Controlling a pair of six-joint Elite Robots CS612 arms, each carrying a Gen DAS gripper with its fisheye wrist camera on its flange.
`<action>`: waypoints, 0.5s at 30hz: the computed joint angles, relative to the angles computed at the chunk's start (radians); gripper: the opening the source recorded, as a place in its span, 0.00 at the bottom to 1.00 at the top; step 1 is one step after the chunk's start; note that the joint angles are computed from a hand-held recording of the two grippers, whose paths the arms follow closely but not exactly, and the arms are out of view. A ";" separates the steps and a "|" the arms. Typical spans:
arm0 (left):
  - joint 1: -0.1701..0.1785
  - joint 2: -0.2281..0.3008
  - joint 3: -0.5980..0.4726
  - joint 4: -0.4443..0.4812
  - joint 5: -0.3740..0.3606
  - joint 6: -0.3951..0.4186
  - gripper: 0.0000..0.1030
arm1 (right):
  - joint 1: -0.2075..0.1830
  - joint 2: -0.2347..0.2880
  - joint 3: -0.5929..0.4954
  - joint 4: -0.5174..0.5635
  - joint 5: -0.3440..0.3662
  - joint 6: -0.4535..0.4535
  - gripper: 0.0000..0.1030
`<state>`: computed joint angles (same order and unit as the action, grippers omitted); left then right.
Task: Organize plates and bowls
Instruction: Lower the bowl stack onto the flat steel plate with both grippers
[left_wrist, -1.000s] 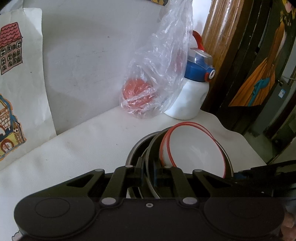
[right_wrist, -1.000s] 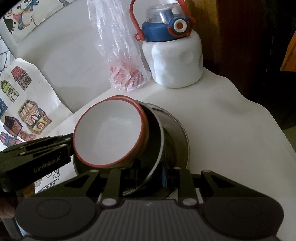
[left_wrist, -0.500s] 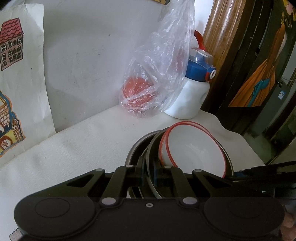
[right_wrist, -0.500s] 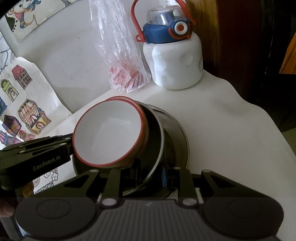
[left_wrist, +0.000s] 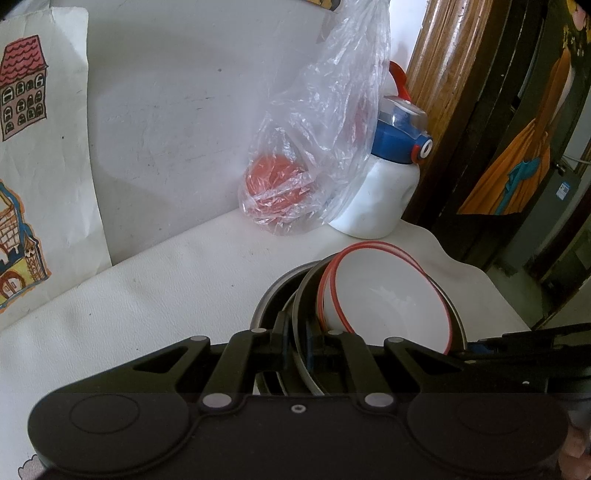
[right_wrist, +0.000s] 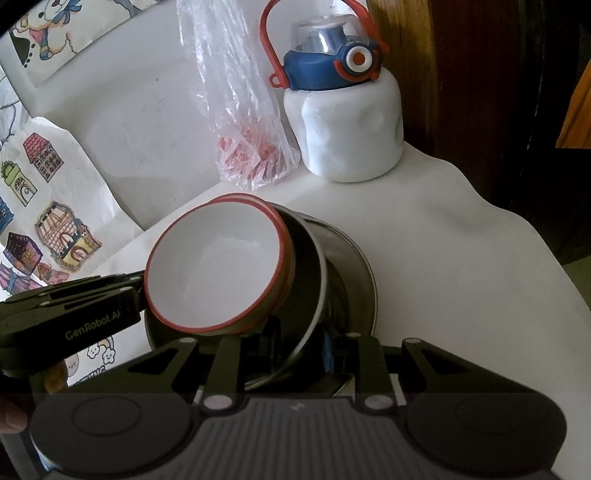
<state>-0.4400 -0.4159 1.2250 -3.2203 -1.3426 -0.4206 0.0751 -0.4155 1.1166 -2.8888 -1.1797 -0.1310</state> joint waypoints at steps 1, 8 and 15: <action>0.000 0.000 0.001 -0.001 -0.002 -0.002 0.07 | 0.000 0.000 0.002 -0.004 -0.001 0.001 0.25; 0.002 0.003 0.000 -0.012 -0.009 -0.009 0.07 | 0.002 0.000 0.010 -0.030 -0.008 0.011 0.25; 0.002 0.004 0.000 -0.016 -0.007 -0.015 0.07 | 0.004 0.002 0.014 -0.059 -0.018 0.010 0.27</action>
<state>-0.4376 -0.4115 1.2250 -3.2368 -1.3500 -0.4352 0.0789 -0.4132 1.1302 -2.9480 -1.1979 -0.1213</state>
